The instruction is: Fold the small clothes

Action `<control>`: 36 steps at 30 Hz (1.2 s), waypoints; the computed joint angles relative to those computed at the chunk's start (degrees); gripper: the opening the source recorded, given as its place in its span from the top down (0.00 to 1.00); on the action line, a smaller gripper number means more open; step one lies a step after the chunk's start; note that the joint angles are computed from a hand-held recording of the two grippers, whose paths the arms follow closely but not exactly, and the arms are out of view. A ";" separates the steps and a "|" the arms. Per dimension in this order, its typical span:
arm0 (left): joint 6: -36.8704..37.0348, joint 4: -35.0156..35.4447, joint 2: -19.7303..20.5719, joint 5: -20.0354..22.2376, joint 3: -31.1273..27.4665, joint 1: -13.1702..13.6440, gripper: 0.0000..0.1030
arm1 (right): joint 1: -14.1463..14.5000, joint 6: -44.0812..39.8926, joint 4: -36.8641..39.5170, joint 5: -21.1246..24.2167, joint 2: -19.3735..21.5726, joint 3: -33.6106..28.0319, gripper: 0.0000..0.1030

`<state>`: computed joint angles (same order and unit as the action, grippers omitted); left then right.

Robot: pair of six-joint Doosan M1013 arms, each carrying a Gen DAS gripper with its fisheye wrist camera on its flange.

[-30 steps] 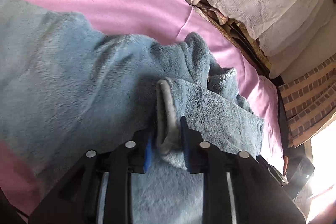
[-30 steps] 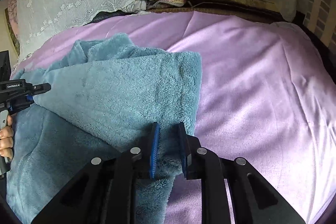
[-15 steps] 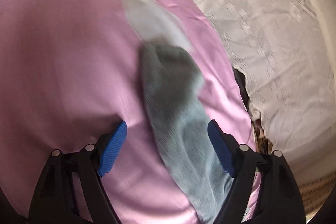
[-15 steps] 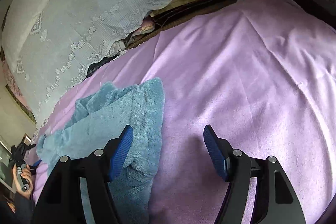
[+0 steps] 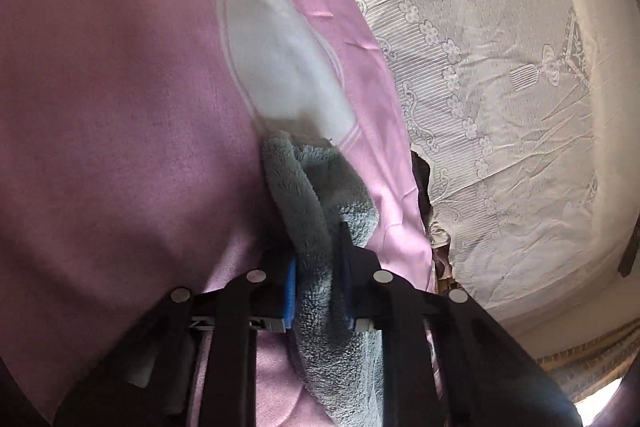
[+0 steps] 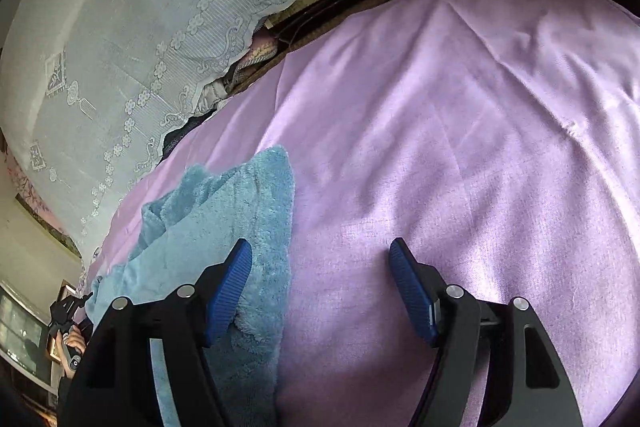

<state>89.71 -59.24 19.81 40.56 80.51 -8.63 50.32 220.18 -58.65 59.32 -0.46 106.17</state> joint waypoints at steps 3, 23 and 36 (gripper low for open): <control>1.46 4.86 -1.89 -2.59 -0.02 -1.47 0.86 | -0.01 -0.10 0.03 -0.09 0.03 -0.04 0.29; 12.09 35.04 -5.67 -9.67 -1.84 -27.74 0.87 | 0.93 -8.45 -0.68 2.73 1.70 -2.96 0.28; 10.36 56.58 -4.00 -6.48 -0.32 -38.15 0.25 | -1.56 8.72 -10.45 -17.12 -1.71 0.26 0.28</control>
<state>100.07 -2.65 15.81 34.08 80.19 -46.78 48.75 228.90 -69.10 42.20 -2.17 106.44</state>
